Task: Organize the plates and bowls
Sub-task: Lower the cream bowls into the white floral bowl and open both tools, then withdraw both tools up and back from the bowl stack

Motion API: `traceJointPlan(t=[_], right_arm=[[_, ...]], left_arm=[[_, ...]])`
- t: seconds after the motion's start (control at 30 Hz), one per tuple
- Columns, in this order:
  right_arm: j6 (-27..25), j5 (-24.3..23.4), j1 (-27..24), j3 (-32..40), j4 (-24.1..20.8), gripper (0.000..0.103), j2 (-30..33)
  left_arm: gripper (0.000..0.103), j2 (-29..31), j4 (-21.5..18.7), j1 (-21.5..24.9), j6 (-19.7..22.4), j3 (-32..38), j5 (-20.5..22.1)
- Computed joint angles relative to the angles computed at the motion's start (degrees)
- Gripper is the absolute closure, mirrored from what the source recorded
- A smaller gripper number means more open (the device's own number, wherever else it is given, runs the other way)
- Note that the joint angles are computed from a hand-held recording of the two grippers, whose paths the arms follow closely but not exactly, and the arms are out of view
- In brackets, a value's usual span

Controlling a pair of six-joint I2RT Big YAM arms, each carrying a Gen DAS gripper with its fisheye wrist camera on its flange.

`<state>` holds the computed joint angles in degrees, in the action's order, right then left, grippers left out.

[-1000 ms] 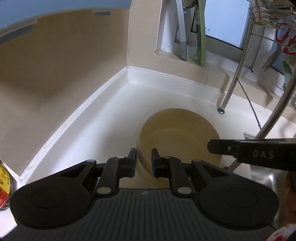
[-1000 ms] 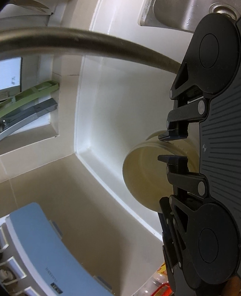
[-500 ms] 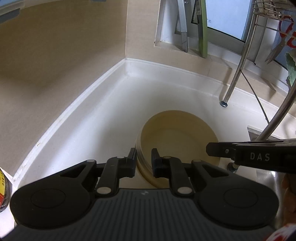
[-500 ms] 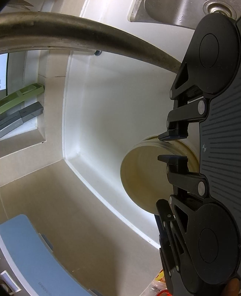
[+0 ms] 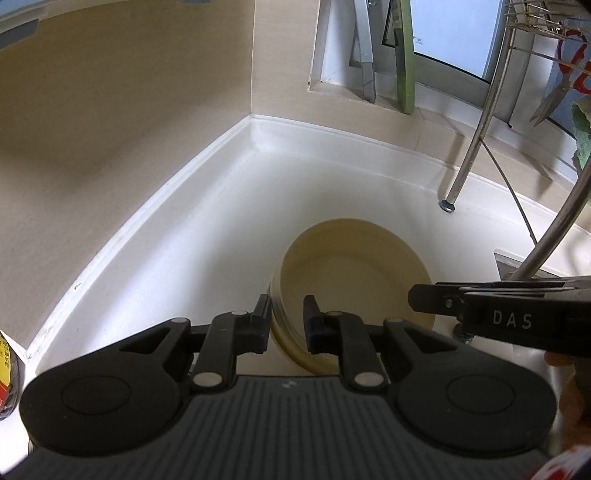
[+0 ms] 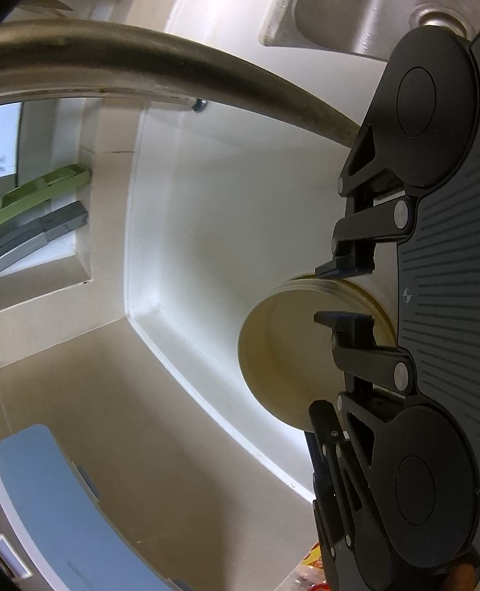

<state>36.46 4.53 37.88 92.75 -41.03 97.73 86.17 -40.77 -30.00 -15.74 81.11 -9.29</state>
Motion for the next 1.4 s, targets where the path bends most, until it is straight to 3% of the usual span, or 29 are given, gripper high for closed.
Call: traceJointPlan(t=[0.07, 0.5, 0.83, 1.17, 1.4], right_arm=[[-0.5, 1.1, 0.4, -0.7, 0.8, 0.059, -0.6], [0.0, 2.8, 2.5, -7.9, 5.4, 0.054, -7.7], [2.8, 3.6, 4.7, -16.7, 7.4, 0.050, -16.3], [5.0, 5.7, 7.9, -24.5, 7.2, 0.043, -25.3], [6.2, 7.2, 11.3, -28.9, 5.7, 0.039, -31.0]], left_arm=[[0.085, -0.3, 0.1, -0.2, -0.1, -0.1, -0.3], [0.073, -5.8, -1.1, -3.0, -2.0, -3.1, -3.8], [0.072, -12.6, -3.2, -6.9, -5.3, -7.4, -7.2], [0.071, -21.2, -5.8, -13.5, -11.0, -13.7, -12.3], [0.071, -25.6, -9.6, -19.7, -16.6, -16.4, -18.1]])
